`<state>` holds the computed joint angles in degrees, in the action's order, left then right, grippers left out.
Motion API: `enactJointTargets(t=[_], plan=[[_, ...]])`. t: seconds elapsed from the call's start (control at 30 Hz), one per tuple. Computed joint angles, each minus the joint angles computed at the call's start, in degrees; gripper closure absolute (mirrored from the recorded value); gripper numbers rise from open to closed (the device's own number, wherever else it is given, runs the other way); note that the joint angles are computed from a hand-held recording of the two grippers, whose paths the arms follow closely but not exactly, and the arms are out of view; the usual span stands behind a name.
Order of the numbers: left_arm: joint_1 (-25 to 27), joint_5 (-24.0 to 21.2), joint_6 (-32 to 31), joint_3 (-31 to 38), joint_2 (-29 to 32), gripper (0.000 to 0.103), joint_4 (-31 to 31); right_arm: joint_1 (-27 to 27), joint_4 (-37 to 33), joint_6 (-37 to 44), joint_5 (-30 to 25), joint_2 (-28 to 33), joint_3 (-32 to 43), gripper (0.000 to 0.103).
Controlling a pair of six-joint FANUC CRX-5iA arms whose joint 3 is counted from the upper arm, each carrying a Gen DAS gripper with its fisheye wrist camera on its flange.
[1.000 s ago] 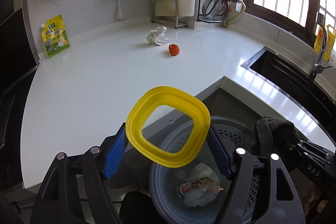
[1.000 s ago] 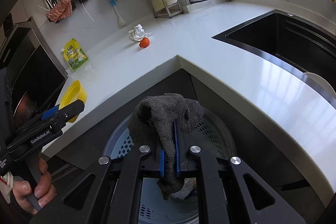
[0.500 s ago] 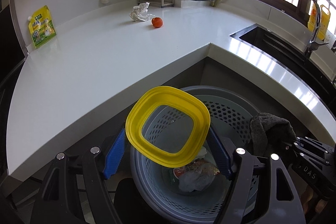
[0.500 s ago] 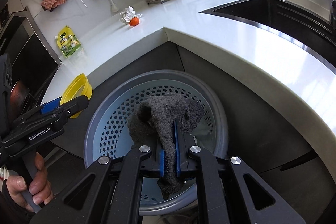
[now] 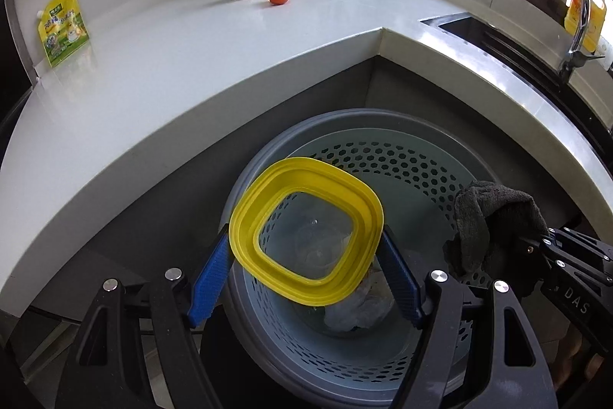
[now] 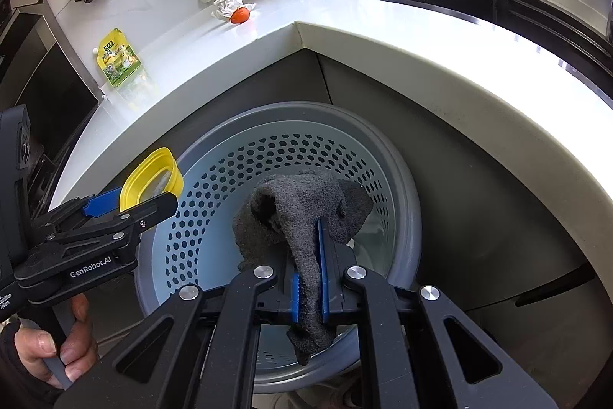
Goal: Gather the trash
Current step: 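Carry the yellow lid and grey cloth over the grey basket with both tools, then open both tools to drop the lid and cloth into the basket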
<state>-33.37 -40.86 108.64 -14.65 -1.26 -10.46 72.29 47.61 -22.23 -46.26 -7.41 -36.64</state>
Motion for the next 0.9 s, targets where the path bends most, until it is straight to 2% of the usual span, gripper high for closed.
enactJointTargets(t=[0.23,0.73,0.8,0.87,0.9], plan=[[0.24,-0.43,-0.94,-0.15,0.64,0.031,1.12,-0.61,-1.51,1.75,1.21,0.81,0.62,0.095],[0.89,-0.45,-2.84,-0.01,1.43,0.030,2.78,-0.44,-2.48,2.40,-0.53,1.65,1.46,0.094],[0.91,-0.43,-2.71,-0.04,1.37,0.029,2.75,-0.15,-1.96,1.69,-1.17,1.48,1.25,0.088],[1.02,-0.44,-2.72,-0.03,1.40,0.028,2.96,0.11,-0.47,0.08,-1.67,1.04,0.59,0.066],[1.16,-0.42,-3.11,-0.08,1.47,0.028,3.43,0.23,0.63,-1.02,-1.83,0.72,0.11,0.061]])
